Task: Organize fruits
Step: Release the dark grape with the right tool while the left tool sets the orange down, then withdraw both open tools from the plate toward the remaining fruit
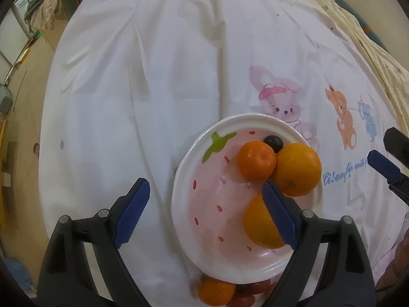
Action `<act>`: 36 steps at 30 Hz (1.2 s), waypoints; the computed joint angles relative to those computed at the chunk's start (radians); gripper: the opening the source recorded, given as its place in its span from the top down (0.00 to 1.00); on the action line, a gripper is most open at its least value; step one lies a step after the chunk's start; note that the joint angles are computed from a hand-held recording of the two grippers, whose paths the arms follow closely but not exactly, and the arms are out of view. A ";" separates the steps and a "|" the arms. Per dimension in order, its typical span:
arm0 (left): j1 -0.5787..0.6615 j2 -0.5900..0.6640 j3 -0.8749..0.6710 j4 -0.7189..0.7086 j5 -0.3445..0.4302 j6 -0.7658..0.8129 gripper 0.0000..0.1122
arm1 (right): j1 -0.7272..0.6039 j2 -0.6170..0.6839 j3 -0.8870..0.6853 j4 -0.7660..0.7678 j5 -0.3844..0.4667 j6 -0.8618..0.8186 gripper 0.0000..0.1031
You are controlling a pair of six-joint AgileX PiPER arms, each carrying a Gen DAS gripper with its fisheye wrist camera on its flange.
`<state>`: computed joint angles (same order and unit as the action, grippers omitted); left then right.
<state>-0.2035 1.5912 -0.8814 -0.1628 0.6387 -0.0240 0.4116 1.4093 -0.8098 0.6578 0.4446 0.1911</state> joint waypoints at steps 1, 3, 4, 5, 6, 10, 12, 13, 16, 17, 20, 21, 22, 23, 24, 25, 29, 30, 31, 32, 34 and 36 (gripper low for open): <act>0.000 -0.009 0.001 0.003 0.001 -0.001 0.22 | 0.002 -0.004 0.001 -0.010 0.002 0.005 0.32; -0.003 -0.029 0.007 0.011 -0.001 -0.008 0.22 | 0.009 -0.015 0.006 -0.039 0.004 0.026 0.32; -0.003 -0.044 0.013 0.013 -0.001 -0.009 0.22 | 0.012 -0.019 0.008 -0.051 0.008 0.038 0.32; -0.002 -0.060 0.020 0.015 -0.002 -0.009 0.22 | 0.015 -0.026 0.014 -0.054 0.009 0.044 0.31; -0.002 -0.076 0.026 0.017 -0.001 -0.010 0.22 | 0.017 -0.035 0.020 -0.058 0.012 0.051 0.31; 0.004 -0.149 0.052 0.025 0.025 -0.019 0.22 | 0.052 -0.087 0.037 -0.155 0.026 0.152 0.29; 0.007 -0.186 0.063 0.031 0.050 -0.017 0.22 | 0.067 -0.114 0.049 -0.194 0.033 0.194 0.29; 0.008 -0.212 0.072 0.036 0.063 -0.013 0.22 | 0.081 -0.139 0.059 -0.225 0.039 0.228 0.29; 0.034 -0.290 0.119 0.012 0.091 0.008 0.22 | 0.122 -0.198 0.092 -0.312 0.046 0.334 0.28; 0.045 -0.312 0.134 -0.001 0.107 0.013 0.22 | 0.139 -0.221 0.107 -0.334 0.050 0.367 0.28; 0.104 -0.374 0.181 -0.084 0.165 0.082 0.22 | 0.201 -0.278 0.140 -0.428 0.062 0.503 0.28; 0.115 -0.404 0.201 -0.091 0.179 0.092 0.22 | 0.225 -0.299 0.151 -0.461 0.065 0.551 0.28; 0.121 -0.423 0.213 -0.092 0.186 0.098 0.22 | 0.258 -0.325 0.164 -0.509 0.070 0.619 0.28; 0.126 -0.445 0.227 -0.090 0.193 0.102 0.22 | 0.280 -0.338 0.170 -0.541 0.074 0.665 0.28; 0.130 -0.465 0.240 -0.086 0.200 0.103 0.22 | 0.313 -0.361 0.183 -0.585 0.079 0.732 0.28; 0.136 -0.484 0.253 -0.085 0.207 0.107 0.22 | 0.346 -0.381 0.196 -0.626 0.082 0.797 0.28; 0.177 -0.523 0.299 -0.115 0.231 0.150 0.22 | 0.461 -0.434 0.240 -0.758 0.098 1.027 0.27; 0.178 -0.528 0.311 -0.114 0.228 0.150 0.22 | 0.487 -0.443 0.252 -0.785 0.097 1.078 0.26; 0.173 -0.530 0.326 -0.110 0.222 0.147 0.22 | 0.511 -0.449 0.259 -0.810 0.101 1.124 0.26; 0.164 -0.528 0.336 -0.107 0.213 0.142 0.22 | 0.538 -0.451 0.265 -0.838 0.107 1.176 0.26; 0.139 -0.520 0.354 -0.100 0.195 0.121 0.23 | 0.579 -0.445 0.272 -0.874 0.120 1.250 0.26; 0.110 -0.502 0.365 -0.090 0.171 0.095 0.23 | 0.602 -0.433 0.273 -0.891 0.130 1.292 0.26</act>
<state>-0.0939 1.0892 -0.5165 -0.2526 0.8100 0.0709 1.0133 0.9762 -0.5366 -0.2332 0.5750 1.4830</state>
